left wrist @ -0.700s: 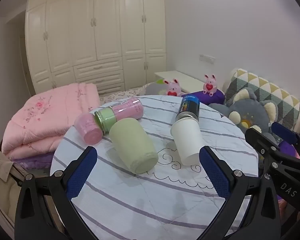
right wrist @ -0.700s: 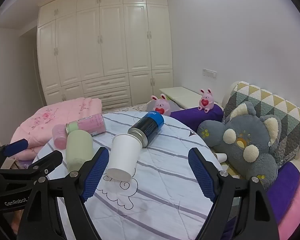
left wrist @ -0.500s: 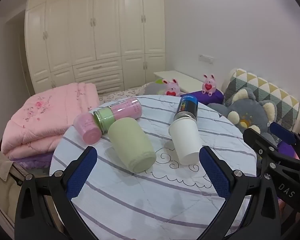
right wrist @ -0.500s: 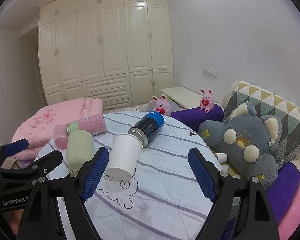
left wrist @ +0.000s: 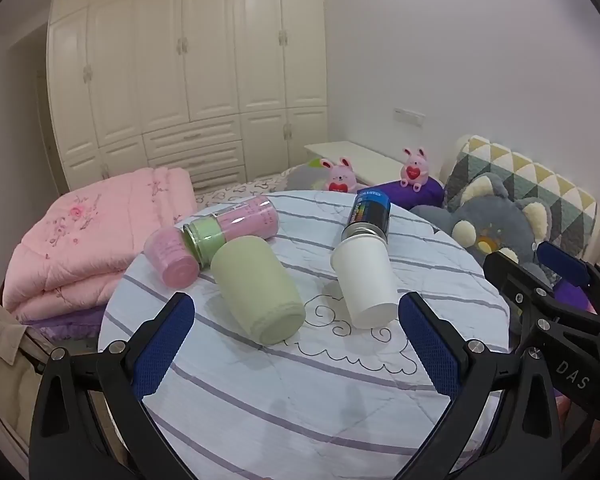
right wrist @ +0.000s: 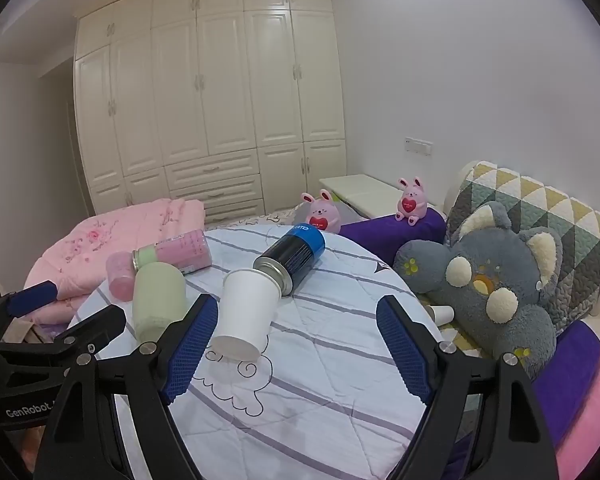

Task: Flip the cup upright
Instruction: 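Move the right gripper toward the white paper cup lying on its side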

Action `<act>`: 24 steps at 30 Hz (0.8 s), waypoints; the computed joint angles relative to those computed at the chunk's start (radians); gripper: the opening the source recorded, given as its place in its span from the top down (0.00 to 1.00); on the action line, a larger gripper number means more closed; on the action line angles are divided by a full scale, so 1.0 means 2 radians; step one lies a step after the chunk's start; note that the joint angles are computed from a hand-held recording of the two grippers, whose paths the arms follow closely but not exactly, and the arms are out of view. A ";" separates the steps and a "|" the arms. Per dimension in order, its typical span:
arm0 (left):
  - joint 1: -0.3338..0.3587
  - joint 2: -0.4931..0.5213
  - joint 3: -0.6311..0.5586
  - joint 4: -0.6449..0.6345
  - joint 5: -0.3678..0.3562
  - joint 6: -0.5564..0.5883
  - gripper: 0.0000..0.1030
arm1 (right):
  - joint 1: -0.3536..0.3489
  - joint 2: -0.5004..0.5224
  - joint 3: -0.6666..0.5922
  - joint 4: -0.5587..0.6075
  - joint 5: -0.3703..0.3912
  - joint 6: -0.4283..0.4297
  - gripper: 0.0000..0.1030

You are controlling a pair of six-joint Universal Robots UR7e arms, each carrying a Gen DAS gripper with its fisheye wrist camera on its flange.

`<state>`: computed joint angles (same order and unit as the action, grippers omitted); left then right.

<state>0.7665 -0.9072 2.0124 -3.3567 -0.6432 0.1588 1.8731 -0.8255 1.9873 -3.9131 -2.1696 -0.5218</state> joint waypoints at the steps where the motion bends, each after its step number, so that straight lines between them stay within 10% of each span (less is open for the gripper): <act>1: -0.005 0.001 0.002 0.002 0.002 -0.004 0.00 | 0.000 0.000 0.000 0.000 0.000 0.000 0.19; 24: 0.014 -0.006 0.005 0.013 -0.018 -0.021 0.00 | 0.000 0.008 -0.006 0.000 -0.007 0.000 0.19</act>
